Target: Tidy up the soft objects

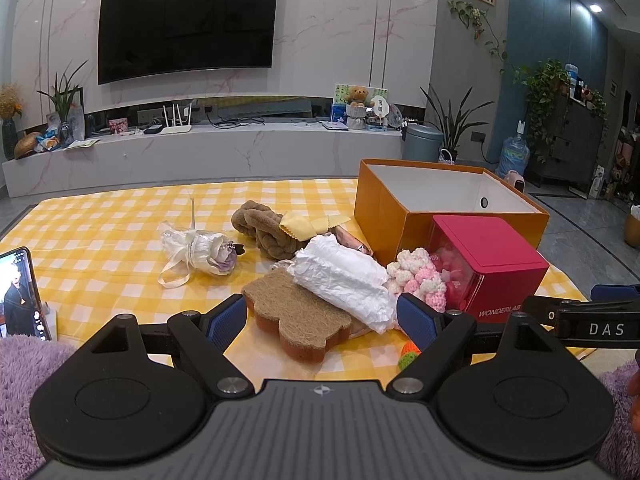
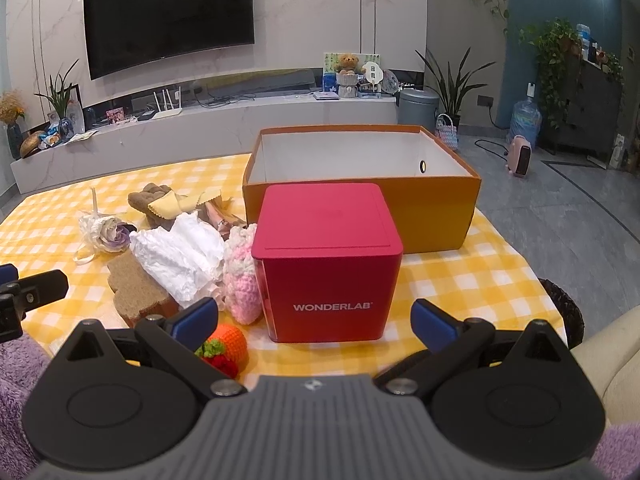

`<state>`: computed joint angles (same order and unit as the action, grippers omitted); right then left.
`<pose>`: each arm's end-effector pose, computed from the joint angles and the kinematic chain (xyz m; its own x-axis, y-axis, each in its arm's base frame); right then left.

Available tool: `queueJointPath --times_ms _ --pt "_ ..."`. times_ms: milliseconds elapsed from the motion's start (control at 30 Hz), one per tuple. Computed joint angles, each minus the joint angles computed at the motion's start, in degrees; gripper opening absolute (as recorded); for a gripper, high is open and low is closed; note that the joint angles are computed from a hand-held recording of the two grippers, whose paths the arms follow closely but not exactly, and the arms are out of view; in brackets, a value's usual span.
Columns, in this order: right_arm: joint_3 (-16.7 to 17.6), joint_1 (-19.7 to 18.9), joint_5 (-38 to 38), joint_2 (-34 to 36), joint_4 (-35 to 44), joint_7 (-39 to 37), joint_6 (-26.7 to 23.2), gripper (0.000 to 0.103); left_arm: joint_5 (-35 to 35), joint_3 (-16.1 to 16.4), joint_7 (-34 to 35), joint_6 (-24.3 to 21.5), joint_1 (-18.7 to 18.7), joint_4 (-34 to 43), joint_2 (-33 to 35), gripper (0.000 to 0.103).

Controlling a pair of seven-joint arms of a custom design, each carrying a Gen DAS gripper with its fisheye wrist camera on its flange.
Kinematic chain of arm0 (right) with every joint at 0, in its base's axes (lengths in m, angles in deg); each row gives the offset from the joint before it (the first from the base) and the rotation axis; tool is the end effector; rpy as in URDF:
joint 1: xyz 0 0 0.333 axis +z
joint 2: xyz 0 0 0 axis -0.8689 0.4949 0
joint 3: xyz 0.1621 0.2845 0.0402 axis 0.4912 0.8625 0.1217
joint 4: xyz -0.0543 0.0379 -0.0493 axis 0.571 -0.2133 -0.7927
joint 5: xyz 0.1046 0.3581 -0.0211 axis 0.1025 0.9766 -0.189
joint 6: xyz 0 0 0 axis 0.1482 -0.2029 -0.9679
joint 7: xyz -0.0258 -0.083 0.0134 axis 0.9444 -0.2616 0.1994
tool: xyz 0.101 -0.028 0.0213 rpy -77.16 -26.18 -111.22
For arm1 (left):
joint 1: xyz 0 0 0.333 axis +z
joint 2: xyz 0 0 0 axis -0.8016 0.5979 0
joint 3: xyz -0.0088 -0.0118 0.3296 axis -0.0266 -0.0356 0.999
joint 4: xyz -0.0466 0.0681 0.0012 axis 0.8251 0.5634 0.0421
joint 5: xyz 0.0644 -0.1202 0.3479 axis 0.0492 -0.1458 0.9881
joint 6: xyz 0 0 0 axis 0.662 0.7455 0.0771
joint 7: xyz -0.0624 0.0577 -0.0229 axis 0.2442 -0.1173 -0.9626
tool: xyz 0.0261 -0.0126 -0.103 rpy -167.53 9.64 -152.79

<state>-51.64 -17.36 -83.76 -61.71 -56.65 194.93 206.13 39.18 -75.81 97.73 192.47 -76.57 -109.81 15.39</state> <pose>0.5158 0.4630 0.5224 -0.2282 -0.9728 -0.0389 -0.5752 0.1669 -0.8008 0.5469 -0.3467 0.5443 -0.2900 -0.9552 0.0593 -0.5074 0.1009 -0.8558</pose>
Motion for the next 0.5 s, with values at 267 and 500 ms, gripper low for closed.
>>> queueJointPath --times_ms 267,500 --pt "0.0 -0.2 0.5 0.5 0.3 -0.8 1.0 0.101 -2.8 -1.0 4.5 1.7 1.2 -1.9 0.1 0.099" --pt "-0.2 -0.8 1.0 2.5 1.4 -4.0 6.1 0.1 -21.5 -7.3 24.2 1.5 6.9 -3.3 0.9 0.086"
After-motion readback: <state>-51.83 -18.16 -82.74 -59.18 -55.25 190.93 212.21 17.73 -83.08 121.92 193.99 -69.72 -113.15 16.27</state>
